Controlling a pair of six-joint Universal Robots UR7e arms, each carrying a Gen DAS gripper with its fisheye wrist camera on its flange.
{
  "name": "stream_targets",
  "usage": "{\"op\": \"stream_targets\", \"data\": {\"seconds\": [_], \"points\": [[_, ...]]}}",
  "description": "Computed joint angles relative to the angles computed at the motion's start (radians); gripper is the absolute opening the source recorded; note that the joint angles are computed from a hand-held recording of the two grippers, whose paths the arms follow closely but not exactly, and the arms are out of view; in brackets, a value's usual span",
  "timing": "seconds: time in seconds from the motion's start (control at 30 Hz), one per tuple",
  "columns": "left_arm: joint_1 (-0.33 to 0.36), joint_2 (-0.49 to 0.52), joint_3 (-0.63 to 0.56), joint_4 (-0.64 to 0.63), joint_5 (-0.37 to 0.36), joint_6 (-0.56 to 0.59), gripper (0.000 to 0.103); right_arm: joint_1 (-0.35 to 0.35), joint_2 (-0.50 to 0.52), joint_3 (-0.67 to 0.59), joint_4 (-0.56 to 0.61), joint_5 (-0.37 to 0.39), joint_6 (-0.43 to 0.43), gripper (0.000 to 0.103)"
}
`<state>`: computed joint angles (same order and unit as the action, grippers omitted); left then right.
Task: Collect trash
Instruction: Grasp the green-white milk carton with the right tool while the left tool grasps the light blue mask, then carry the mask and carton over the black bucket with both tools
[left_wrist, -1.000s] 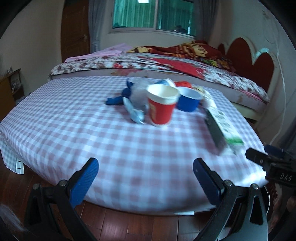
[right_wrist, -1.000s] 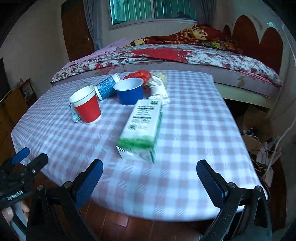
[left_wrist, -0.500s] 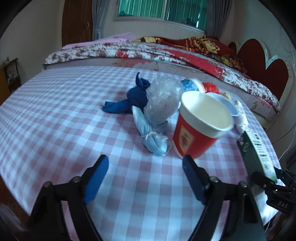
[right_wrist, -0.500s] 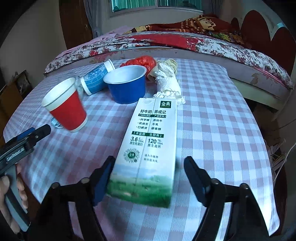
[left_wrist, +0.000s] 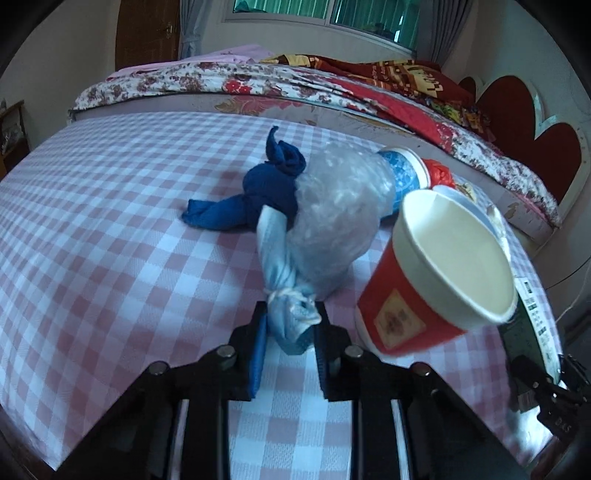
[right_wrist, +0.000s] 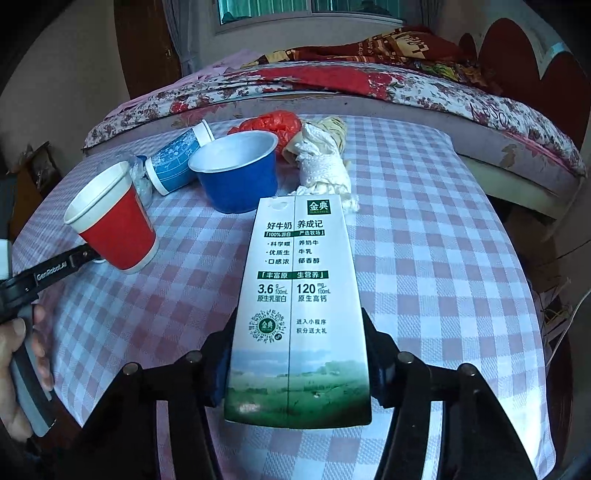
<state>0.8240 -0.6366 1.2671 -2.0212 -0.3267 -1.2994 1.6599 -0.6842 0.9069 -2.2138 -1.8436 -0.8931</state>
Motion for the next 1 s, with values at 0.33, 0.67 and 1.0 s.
{"op": "stream_targets", "data": {"seconds": [0.33,0.67,1.0], "points": [[-0.077,-0.058,0.087,0.250,0.066,-0.281,0.021,-0.017,-0.078,0.088,-0.043,0.049,-0.028,0.056],[-0.145,-0.005,0.018,0.410,0.086,-0.392,0.021,-0.045,-0.169,0.152,-0.058,0.107,-0.045,0.056],[-0.187,0.093,-0.045,0.189,0.085,-0.162,0.021,-0.092,-0.265,0.199,-0.072,0.175,-0.075,0.056]]}}
